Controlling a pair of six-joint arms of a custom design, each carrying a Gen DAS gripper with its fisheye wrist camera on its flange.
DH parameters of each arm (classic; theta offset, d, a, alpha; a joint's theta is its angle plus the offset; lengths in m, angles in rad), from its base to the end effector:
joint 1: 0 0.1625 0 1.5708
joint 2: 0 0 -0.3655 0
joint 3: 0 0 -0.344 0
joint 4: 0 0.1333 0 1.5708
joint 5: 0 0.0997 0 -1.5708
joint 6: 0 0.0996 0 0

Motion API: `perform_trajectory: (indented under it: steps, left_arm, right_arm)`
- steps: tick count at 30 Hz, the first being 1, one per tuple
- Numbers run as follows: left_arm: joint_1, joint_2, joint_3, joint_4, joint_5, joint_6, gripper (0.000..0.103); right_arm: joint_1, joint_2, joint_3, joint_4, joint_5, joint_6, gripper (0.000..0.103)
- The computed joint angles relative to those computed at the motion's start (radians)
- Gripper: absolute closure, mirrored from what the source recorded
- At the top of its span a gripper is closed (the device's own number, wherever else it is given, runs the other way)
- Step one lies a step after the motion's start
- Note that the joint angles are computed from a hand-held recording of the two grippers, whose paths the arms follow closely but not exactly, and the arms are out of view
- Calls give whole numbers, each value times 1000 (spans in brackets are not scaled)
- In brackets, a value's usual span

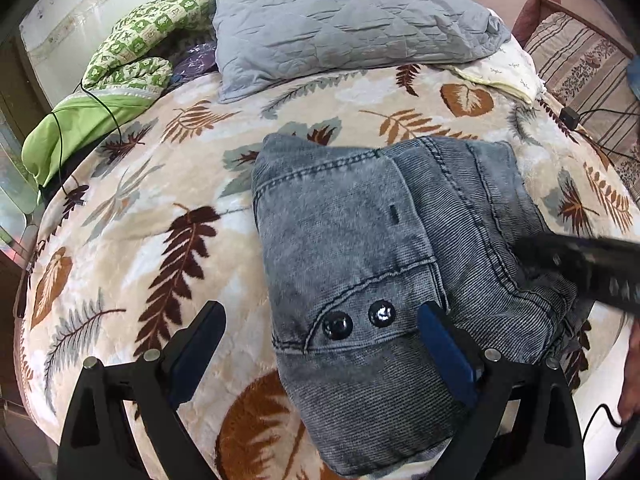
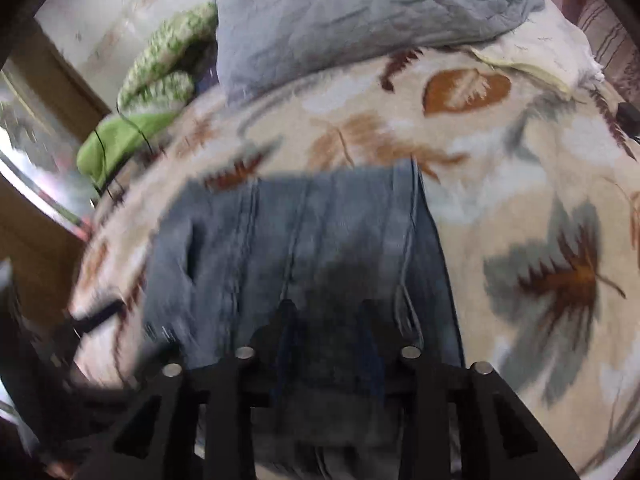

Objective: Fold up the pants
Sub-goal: 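Open the right gripper and lift both grippers away from the folded jeans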

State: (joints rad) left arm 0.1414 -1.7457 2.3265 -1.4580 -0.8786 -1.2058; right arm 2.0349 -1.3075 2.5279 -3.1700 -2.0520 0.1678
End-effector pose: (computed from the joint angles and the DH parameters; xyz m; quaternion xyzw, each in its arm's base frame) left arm -0.2214 -0.2304 0.2110 0.2133 0.8663 -0.2288 0.3895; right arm 0.2295 -0.2637 0.1471 0.0964 -0.9500 0.2465 0.1656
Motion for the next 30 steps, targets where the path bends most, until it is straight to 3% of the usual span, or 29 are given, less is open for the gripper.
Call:
perform_trajectory:
  steps: [6, 11, 14, 17, 20, 22, 30]
  left_arm:
    - [-43, -25, 26, 45, -30, -59, 6]
    - [-91, -50, 39, 102, -44, -119, 6]
    - [-134, -66, 21, 172, -49, -167, 6]
    - [-184, -88, 1, 246, -49, -218, 6]
    - [-245, -100, -33, 349, -38, -293, 6]
    - [-280, -106, -61, 412, -29, -335, 6]
    - [-391, -106, -190, 655, 10, -479, 6]
  right_arm:
    - [35, 21, 102, -149, -42, -6, 65]
    - [83, 78, 111, -216, -106, -21, 65]
    - [114, 62, 100, -149, -141, 12, 65]
    - [131, -17, 104, -53, -136, 80, 65]
    - [149, -99, 132, -36, -126, 108, 64]
    - [177, -144, 136, -6, -133, 129, 49]
    - [387, -209, 51, 123, -263, 208, 46]
